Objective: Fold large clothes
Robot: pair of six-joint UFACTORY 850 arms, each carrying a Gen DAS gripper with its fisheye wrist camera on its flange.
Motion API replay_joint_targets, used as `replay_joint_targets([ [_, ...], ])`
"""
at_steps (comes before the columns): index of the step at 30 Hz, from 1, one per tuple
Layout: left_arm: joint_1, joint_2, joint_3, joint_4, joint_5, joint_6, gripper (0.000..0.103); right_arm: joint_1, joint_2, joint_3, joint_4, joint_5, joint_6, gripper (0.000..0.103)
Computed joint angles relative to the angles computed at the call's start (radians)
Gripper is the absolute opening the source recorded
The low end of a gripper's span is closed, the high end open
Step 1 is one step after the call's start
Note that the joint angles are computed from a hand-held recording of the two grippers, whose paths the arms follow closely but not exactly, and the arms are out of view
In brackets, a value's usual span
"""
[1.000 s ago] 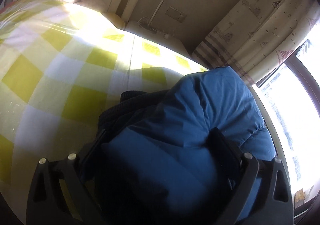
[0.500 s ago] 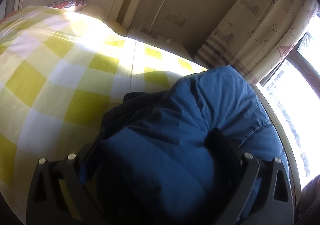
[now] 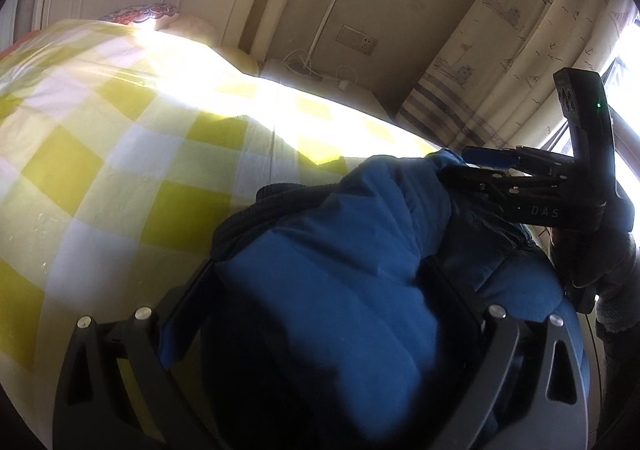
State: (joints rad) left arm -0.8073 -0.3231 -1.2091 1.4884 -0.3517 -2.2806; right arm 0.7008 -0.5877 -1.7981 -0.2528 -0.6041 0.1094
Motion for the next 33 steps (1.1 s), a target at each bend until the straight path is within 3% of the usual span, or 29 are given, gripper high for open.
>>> replay_joint_targets([
  [3, 0.002, 0.003, 0.007, 0.029, 0.005, -0.031, 0.100, -0.022, -0.001, -0.018, -0.036, 0.045, 0.085, 0.060],
  [4, 0.002, 0.004, 0.010, 0.032, 0.004, -0.035, 0.100, -0.034, -0.026, -0.047, -0.011, 0.019, 0.082, 0.060],
  [6, 0.002, 0.005, 0.012, 0.030, 0.003, -0.034, 0.100, -0.067, -0.098, -0.103, 0.157, -0.051, -0.040, 0.062],
  [9, 0.001, 0.006, 0.012, 0.013, 0.000, -0.018, 0.100, -0.105, -0.115, -0.092, 0.378, -0.028, -0.125, 0.062],
  [11, 0.000, 0.008, 0.014, 0.017, -0.002, -0.021, 0.100, -0.094, -0.118, -0.104, 0.327, -0.045, -0.105, 0.062],
  [15, -0.001, 0.007, 0.013, 0.012, -0.009, -0.019, 0.101, -0.026, -0.101, -0.143, 0.031, -0.079, 0.061, 0.062],
  [18, 0.000, 0.007, 0.014, 0.015, -0.008, -0.025, 0.101, -0.006, -0.070, -0.141, 0.179, -0.008, -0.066, 0.062],
  [20, 0.000, 0.006, 0.013, 0.008, -0.012, -0.018, 0.101, 0.020, -0.110, -0.204, 0.240, -0.063, -0.206, 0.063],
  [23, 0.001, 0.005, 0.012, -0.028, -0.022, 0.013, 0.101, 0.051, -0.261, -0.391, 0.172, -0.280, -0.233, 0.063],
  [26, 0.009, 0.010, 0.019, -0.027, -0.001, 0.005, 0.101, 0.018, -0.297, -0.423, 0.288, -0.315, -0.212, 0.064],
  [29, 0.004, 0.033, 0.040, -0.046, 0.003, 0.023, 0.101, 0.034, -0.166, -0.235, 0.193, -0.154, -0.127, 0.066],
  [31, 0.010, 0.096, 0.111, 0.064, 0.064, -0.130, 0.101, 0.030, -0.021, -0.050, 0.188, -0.016, -0.074, 0.077],
  [33, 0.019, 0.176, 0.199, 0.177, 0.135, -0.339, 0.101, 0.000, 0.147, 0.159, 0.344, 0.122, -0.136, 0.086],
])
